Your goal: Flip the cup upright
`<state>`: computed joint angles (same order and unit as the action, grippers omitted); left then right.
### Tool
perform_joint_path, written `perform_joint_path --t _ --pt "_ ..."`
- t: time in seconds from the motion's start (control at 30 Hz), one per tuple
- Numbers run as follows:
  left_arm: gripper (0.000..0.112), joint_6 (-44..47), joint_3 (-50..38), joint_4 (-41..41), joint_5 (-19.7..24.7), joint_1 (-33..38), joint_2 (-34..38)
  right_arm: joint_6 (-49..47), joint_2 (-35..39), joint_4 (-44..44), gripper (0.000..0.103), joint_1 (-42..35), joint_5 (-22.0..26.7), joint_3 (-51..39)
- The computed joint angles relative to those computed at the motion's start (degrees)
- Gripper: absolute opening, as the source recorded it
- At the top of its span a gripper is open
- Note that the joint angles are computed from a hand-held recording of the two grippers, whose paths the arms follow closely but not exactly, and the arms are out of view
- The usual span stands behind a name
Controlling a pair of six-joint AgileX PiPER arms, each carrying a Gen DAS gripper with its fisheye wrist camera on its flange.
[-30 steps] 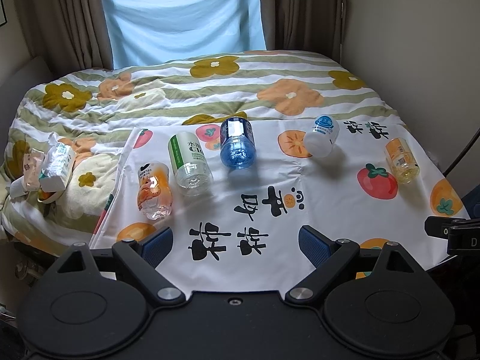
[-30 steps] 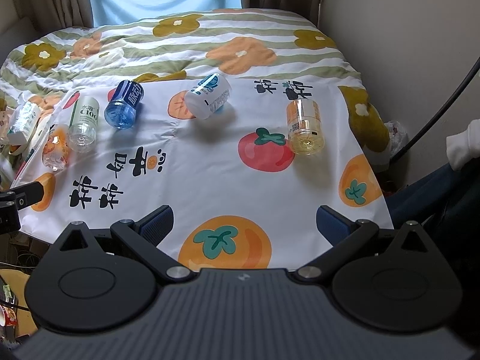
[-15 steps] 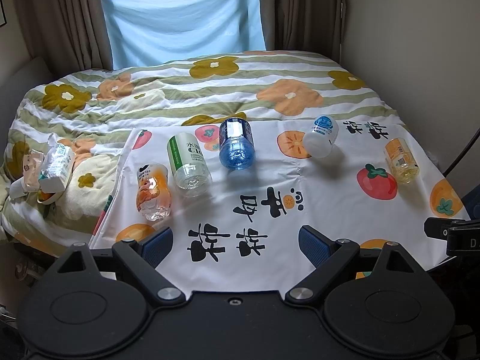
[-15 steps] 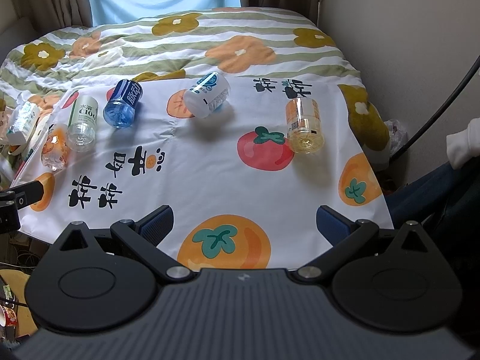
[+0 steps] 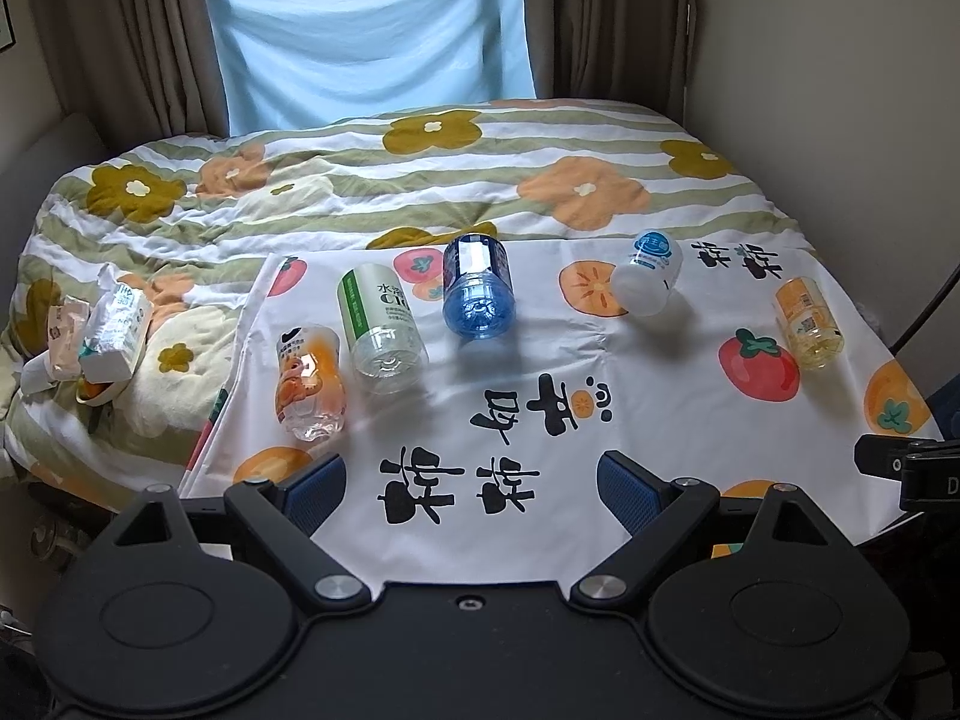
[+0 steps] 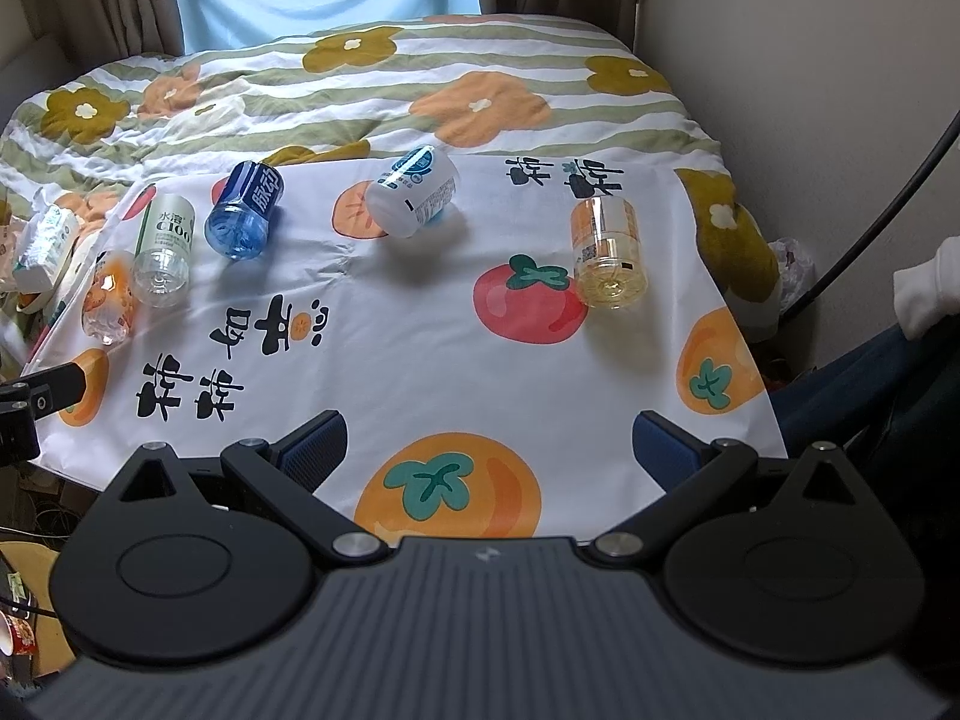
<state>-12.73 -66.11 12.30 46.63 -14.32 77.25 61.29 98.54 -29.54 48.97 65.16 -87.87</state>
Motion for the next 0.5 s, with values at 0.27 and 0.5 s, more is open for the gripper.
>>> perform_joint_path --t 0.27,0.5 --pt "0.094 0.3 -0.6 0.0 -0.1 0.1 0.6 -0.1 0.1 0.1 0.103 -0.2 -0.2 0.0" --pt "0.094 0.0 -1.7 0.1 0.7 0.0 1.6 -0.7 0.2 1.0 0.103 -0.8 -0.5 -0.4"
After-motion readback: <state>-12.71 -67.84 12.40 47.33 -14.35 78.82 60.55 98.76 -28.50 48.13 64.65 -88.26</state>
